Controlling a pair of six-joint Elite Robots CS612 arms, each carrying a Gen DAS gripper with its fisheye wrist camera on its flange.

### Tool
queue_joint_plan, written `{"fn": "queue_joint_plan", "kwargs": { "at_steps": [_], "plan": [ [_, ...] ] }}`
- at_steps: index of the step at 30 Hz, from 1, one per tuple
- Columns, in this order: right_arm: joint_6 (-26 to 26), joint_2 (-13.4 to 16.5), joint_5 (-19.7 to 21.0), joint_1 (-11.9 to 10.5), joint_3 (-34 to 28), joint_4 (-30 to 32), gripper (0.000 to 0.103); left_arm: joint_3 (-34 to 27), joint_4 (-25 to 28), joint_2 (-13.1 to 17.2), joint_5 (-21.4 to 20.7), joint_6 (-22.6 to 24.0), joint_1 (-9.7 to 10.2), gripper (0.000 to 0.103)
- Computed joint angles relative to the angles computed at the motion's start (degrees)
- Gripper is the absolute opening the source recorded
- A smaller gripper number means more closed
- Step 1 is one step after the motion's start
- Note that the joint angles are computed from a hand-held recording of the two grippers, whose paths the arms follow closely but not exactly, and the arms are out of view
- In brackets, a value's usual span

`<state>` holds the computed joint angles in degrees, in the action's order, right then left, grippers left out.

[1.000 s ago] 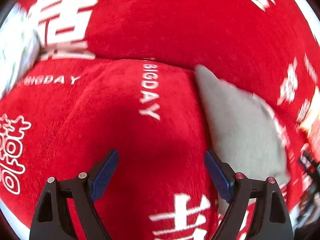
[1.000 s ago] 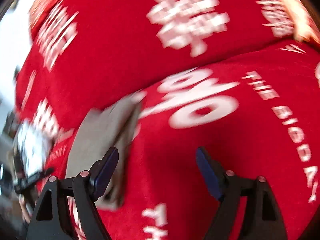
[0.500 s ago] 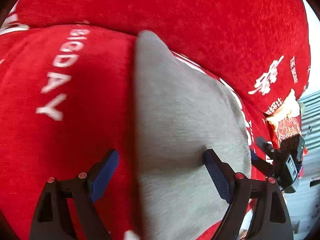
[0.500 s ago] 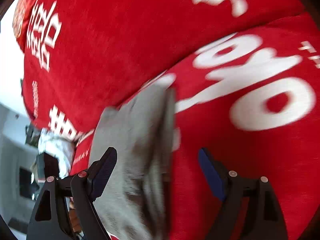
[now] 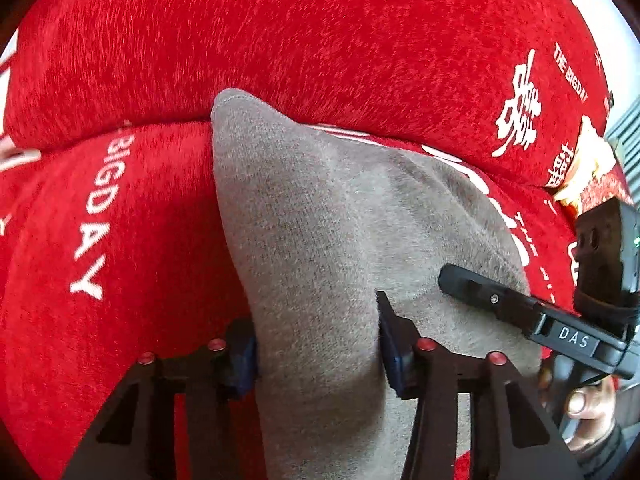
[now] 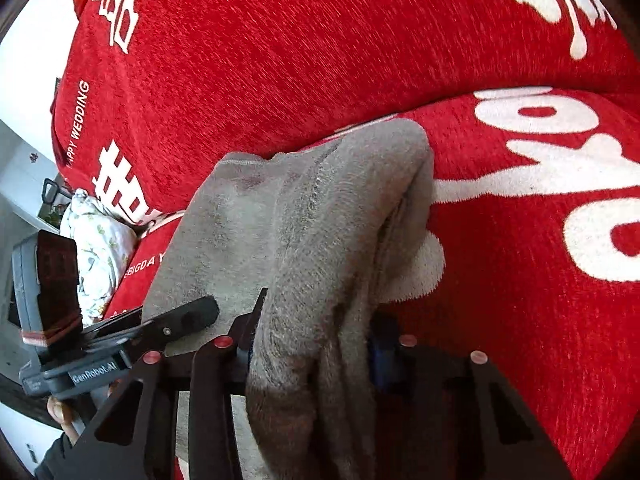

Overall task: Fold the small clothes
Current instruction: 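Close the left tool on the sweater edge while the right tool grips beside it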

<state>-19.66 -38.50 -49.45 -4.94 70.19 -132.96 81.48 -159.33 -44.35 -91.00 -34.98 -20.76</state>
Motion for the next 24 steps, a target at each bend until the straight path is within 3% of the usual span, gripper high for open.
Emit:
{"fn": "queue_joint_plan", "kwargs": {
  "at_steps": [24],
  "plan": [
    [-2.2,-6.5,-0.6,-0.4,8.9,-5.3,0.039,8.6,-4.0,-6.1,3.2,-1.0,-2.34,0.045]
  ]
}}
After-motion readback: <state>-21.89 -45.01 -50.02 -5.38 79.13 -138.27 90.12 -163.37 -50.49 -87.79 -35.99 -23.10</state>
